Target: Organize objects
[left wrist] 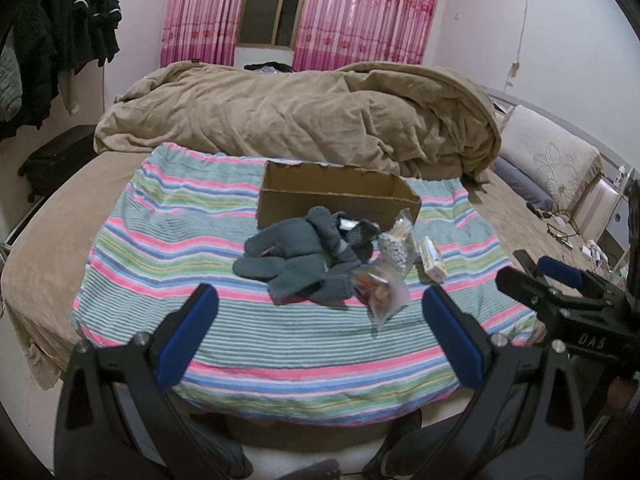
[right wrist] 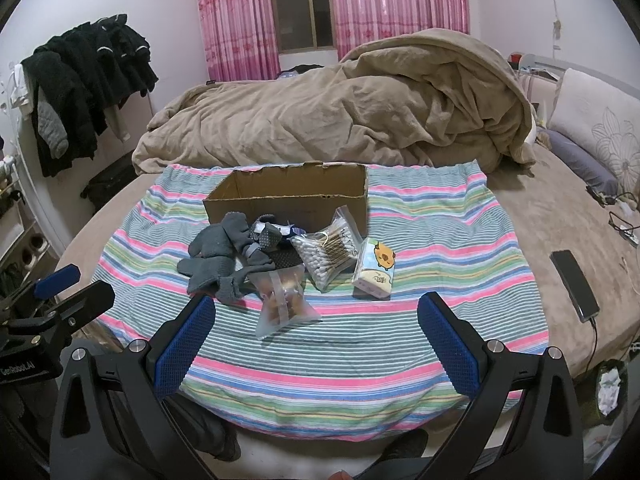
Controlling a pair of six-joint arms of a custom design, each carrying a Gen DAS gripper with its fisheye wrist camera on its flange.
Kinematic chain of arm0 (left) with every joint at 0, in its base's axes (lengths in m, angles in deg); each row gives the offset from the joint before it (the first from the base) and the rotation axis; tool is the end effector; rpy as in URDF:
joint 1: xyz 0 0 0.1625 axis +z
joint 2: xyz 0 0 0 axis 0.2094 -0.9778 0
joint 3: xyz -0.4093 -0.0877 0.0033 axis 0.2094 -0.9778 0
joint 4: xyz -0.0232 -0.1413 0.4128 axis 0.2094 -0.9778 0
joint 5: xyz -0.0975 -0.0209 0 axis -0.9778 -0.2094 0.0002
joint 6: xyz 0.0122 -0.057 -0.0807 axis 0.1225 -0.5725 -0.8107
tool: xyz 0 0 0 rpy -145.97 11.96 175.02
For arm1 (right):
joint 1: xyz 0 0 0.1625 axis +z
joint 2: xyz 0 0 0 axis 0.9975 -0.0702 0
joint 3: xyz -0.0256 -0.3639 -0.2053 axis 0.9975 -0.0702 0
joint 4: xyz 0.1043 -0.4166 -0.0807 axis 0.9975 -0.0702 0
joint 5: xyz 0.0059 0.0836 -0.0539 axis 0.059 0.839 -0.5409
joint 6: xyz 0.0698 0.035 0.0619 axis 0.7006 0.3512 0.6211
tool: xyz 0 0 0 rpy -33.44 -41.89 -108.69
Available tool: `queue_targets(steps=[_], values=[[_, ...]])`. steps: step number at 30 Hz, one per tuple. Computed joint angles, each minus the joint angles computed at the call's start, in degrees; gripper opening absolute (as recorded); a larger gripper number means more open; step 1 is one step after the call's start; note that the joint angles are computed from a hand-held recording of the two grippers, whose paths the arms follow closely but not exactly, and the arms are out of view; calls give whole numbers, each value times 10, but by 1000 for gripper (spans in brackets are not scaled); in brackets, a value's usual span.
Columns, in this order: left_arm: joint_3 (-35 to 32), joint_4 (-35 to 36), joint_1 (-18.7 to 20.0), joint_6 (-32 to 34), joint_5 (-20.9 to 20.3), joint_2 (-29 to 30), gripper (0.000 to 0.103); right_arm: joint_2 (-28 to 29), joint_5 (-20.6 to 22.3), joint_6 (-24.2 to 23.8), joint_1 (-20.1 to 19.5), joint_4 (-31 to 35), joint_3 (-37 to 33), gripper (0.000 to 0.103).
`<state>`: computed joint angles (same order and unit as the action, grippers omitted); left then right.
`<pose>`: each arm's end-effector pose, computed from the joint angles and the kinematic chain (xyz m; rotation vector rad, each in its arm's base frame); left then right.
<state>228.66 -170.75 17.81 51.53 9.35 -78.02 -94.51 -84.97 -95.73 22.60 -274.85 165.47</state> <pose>-0.2089 -0.3554 0.1557 0.7463 2.4464 -1.0186 0.1736 -0.3098 0.1729 0.2936 -2.1755 1.1435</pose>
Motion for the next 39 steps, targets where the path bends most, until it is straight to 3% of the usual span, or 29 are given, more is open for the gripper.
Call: queue_targets(steps=[12,20,29,39], values=[[-1,2,-6,2,14,-8,102,-8,7,-3,1,14,-8,103],[-20,-30,21,26,-1,32,102,-11,13,-7,-8,27,-17,102],[-66,-96,71,88,-35,111,102,-22,39,-54,-75,46,-39,102],[-148,-133,148,172,-72,206,102,-36,109,-70,-178,95,-74,102]])
